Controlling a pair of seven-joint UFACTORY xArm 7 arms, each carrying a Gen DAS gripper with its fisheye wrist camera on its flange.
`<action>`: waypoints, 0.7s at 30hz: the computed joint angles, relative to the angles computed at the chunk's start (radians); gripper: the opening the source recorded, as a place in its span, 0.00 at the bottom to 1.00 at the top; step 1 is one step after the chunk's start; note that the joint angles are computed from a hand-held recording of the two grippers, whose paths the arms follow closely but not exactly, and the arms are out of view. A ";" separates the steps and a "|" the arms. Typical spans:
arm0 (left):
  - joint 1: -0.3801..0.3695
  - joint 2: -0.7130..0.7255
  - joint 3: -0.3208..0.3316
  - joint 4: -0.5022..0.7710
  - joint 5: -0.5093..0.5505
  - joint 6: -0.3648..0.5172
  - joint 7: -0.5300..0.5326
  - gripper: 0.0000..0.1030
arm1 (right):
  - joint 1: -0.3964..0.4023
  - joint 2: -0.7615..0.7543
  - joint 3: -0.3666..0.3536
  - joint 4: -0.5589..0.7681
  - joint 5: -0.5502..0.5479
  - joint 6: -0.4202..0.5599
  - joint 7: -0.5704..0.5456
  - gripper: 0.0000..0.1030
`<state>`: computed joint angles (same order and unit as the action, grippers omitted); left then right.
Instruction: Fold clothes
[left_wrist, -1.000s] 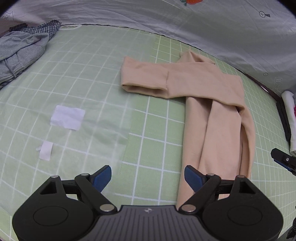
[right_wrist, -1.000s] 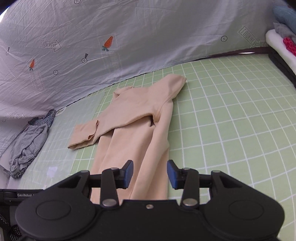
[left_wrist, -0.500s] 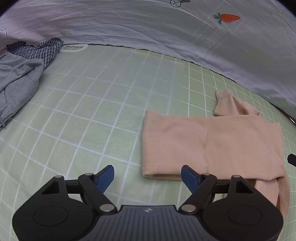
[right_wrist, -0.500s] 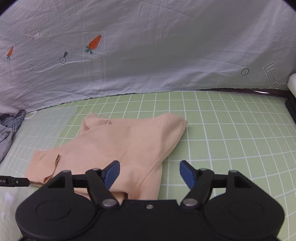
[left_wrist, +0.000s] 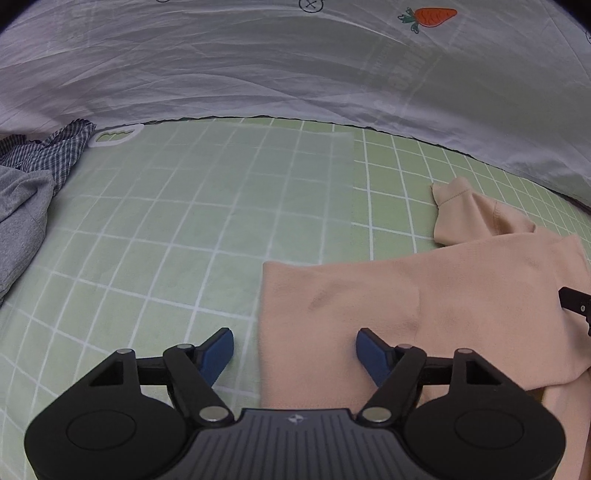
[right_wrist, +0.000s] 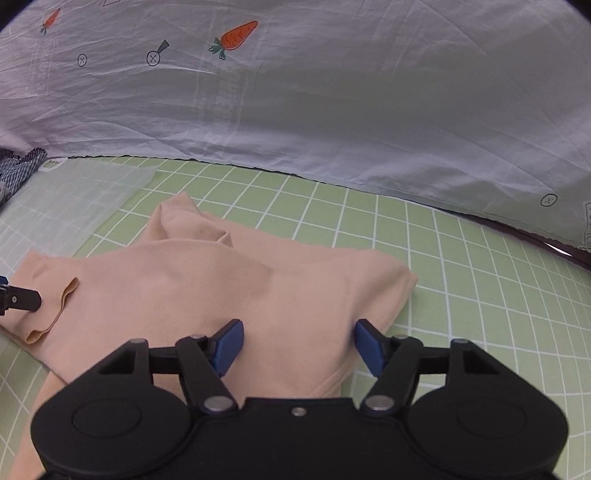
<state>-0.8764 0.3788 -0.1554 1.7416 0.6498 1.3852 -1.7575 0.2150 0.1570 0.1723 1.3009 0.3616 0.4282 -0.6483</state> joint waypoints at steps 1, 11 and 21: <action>-0.002 0.000 0.000 -0.001 0.005 -0.005 -0.002 0.53 | 0.005 0.004 -0.004 0.003 -0.017 -0.001 0.014 0.37; -0.010 -0.039 -0.001 -0.028 0.053 -0.041 -0.074 0.10 | -0.037 -0.024 0.013 0.009 0.147 0.002 -0.039 0.05; -0.087 -0.103 -0.029 0.076 0.261 0.114 -0.184 0.09 | -0.053 -0.097 -0.023 0.006 0.515 0.053 -0.141 0.04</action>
